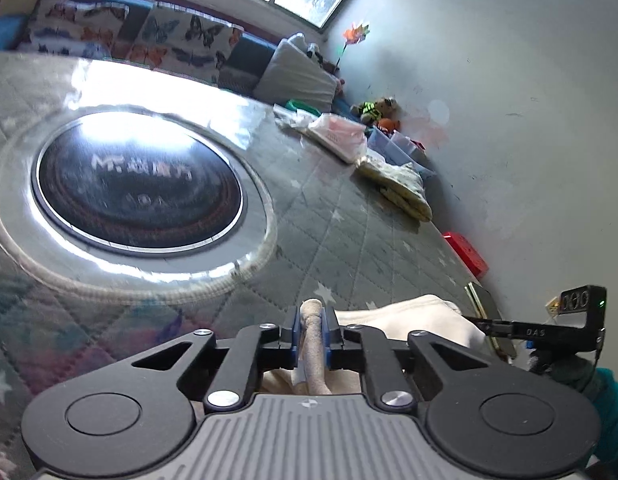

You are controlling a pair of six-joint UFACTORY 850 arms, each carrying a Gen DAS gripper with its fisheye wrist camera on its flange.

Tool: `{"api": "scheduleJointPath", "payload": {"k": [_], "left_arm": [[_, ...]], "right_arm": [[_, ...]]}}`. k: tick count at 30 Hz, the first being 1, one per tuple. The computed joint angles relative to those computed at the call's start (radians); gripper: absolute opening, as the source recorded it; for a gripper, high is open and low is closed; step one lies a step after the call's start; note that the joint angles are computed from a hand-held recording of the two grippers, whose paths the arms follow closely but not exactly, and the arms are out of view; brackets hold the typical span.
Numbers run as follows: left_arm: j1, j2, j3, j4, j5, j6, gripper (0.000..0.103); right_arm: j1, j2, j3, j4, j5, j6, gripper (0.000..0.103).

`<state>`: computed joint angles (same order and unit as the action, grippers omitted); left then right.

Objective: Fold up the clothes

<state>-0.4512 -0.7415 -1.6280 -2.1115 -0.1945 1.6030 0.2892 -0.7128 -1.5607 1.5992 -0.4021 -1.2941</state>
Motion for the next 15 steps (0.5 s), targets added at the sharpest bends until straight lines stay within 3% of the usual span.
{"api": "scheduleJointPath", "payload": {"k": [3,5,9,15], "left_arm": [[0.003,-0.001,-0.007,0.12,-0.006,-0.116,0.012],[0.006,0.004,0.001,0.126,-0.007,-0.14,0.019],[0.011,0.019,0.027,0.111,-0.016,-0.158,0.048],[0.015,-0.004,0.004,0.295,-0.037,-0.377,0.05]], "right_arm": [[0.005,0.003,-0.016,-0.021,0.02,-0.019,0.007],[0.009,0.002,-0.028,-0.047,0.028,-0.014,0.007],[0.011,0.001,-0.039,-0.062,0.032,-0.009,0.007],[0.011,-0.009,-0.041,-0.063,0.028,0.008,0.007]]}}
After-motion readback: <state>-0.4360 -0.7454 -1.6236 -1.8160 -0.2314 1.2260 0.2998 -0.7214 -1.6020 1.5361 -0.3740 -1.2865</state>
